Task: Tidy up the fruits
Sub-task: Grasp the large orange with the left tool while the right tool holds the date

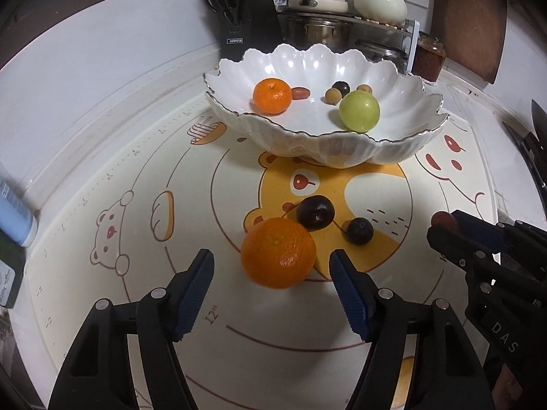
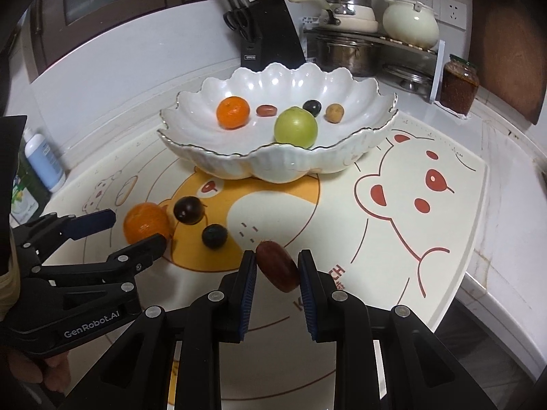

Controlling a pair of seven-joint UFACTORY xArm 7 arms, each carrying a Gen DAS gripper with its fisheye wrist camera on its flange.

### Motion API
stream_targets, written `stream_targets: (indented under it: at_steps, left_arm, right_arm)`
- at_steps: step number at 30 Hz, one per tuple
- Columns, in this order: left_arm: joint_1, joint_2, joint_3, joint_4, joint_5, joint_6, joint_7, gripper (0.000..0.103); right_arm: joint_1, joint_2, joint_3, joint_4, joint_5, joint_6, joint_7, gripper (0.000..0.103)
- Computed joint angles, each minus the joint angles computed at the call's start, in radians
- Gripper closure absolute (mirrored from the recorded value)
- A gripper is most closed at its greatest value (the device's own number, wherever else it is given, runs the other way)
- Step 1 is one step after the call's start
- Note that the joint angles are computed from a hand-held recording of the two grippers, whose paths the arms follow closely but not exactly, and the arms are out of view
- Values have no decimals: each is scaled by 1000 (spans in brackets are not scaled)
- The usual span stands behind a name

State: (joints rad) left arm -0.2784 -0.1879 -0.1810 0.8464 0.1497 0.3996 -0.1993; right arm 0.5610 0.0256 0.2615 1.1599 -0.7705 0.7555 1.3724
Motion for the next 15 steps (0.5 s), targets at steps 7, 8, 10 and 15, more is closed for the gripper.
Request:
stream_targets:
  at_steps: [7,8,10,15]
  left_arm:
    - [-8,45,7,33,-14,8,24,50]
    - [-12,49,11,36,-26,8,37,52]
    - [-15,53,14,38,-38,5,49,54]
    - [-16,50,14,33,-49,-4,61,57]
  right_arm:
    - [-10,9,-10,-2,19,-18,-13,77]
    - [-11,11,-11,0,22,-20,-15,77]
    - [-11,14,-13,2,23,-22,-17,77]
    - [-10,16,-17,4,25,-20,-18,77]
